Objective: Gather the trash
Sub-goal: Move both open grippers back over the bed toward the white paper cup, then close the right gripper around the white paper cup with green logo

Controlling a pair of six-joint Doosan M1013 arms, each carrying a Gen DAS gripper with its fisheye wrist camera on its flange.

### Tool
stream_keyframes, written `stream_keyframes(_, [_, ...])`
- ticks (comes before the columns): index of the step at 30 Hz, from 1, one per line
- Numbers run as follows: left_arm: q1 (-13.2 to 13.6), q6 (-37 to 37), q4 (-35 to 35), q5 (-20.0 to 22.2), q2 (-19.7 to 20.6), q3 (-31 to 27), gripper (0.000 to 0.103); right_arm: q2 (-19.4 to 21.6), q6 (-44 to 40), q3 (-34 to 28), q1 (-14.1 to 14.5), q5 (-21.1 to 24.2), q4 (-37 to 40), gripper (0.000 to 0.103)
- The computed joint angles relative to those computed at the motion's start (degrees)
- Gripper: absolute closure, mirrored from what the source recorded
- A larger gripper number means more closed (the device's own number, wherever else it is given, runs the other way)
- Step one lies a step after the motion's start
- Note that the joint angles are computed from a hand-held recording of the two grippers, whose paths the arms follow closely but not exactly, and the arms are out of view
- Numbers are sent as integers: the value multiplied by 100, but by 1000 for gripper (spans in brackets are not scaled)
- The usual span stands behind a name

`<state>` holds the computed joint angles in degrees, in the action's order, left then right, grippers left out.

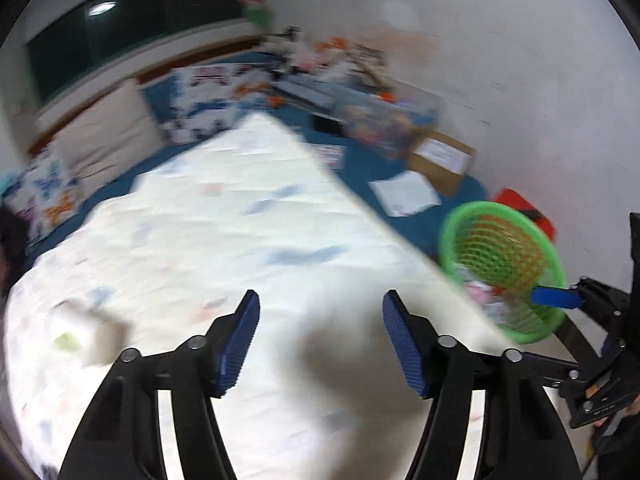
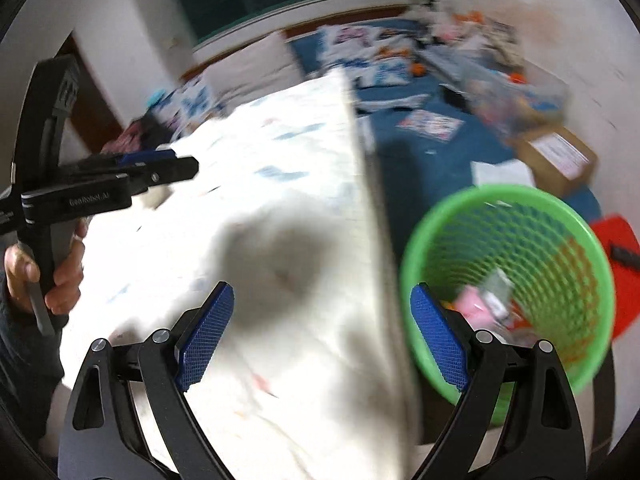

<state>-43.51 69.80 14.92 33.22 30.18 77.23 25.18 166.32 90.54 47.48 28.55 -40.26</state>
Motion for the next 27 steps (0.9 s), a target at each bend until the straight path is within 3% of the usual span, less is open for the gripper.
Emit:
stream_keyframes(5, [306, -1084, 962, 148, -340, 544, 40, 597, -1963, -1029, 26, 120, 1179, 14])
stream_keyframes(12, [778, -1893, 1273, 244, -687, 1135, 39, 1448, -3996, -2492, 29, 322, 2475, 14])
stream_keyframes(22, [1196, -2261, 1199, 234, -817, 1534, 39, 2744, -5661, -4776, 7, 1237, 3339, 14])
stream_keyframes(27, [1352, -2160, 947, 205, -751, 1556, 39, 3437, -6109, -6015, 3, 1923, 3266, 14])
